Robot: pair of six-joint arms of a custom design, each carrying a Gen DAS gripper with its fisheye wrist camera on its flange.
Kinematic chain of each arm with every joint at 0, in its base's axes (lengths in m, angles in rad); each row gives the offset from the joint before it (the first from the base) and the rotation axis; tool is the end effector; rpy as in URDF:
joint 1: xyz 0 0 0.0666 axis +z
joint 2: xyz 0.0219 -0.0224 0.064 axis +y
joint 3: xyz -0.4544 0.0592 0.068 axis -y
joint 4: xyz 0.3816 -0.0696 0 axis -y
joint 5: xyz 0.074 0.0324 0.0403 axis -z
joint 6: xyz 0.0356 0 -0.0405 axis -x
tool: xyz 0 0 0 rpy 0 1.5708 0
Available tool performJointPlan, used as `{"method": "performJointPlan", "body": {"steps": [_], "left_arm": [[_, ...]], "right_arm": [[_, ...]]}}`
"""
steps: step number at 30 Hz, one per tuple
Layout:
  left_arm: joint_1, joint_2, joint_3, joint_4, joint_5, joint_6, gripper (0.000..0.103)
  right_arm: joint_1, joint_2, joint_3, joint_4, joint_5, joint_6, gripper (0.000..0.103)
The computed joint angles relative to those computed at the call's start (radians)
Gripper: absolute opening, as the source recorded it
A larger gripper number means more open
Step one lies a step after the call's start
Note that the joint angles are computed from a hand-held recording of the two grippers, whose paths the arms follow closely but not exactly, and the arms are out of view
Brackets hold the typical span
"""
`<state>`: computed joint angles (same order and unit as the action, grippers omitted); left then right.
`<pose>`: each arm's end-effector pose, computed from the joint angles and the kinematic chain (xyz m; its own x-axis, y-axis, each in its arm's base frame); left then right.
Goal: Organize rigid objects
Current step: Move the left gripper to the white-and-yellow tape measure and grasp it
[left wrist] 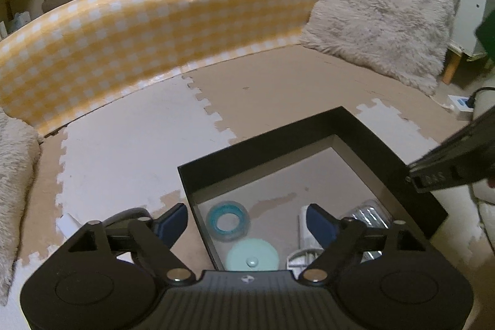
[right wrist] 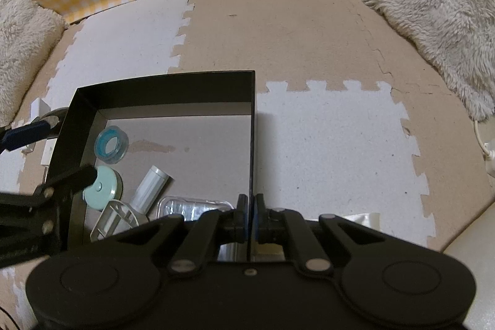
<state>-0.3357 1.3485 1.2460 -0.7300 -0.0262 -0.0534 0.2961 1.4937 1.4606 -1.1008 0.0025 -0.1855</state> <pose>0.4168 -0.1449 0.4686 -0.6806 0.2940 -0.6710 0.3495 0.9353 0.0553 0.4614 0.1403 0.4769 -0.9054 -0.0834 -0.4163 -0.1259 0.9891 0.0758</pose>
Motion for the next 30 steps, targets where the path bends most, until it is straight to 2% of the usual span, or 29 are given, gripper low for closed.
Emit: {"method": "performJointPlan", "body": {"steps": [7, 17, 24, 30], "left_arm": [[-0.010, -0.029, 0.001, -0.030, 0.009, -0.012, 0.103], [-0.004, -0.071, -0.011, -0.064, 0.042, -0.014, 0.103], [0.024, -0.102, -0.048, -0.023, 0.063, -0.013, 0.103], [0.107, -0.115, -0.051, 0.019, 0.110, 0.008, 0.103]], "right_arm": [[-0.001, 0.000, 0.000, 0.000, -0.001, 0.001, 0.004], [0.002, -0.002, -0.003, -0.001, 0.004, 0.004, 0.004], [0.004, -0.002, -0.001, -0.003, 0.008, 0.007, 0.004], [0.006, 0.000, 0.001, -0.005, 0.013, 0.011, 0.004]]}}
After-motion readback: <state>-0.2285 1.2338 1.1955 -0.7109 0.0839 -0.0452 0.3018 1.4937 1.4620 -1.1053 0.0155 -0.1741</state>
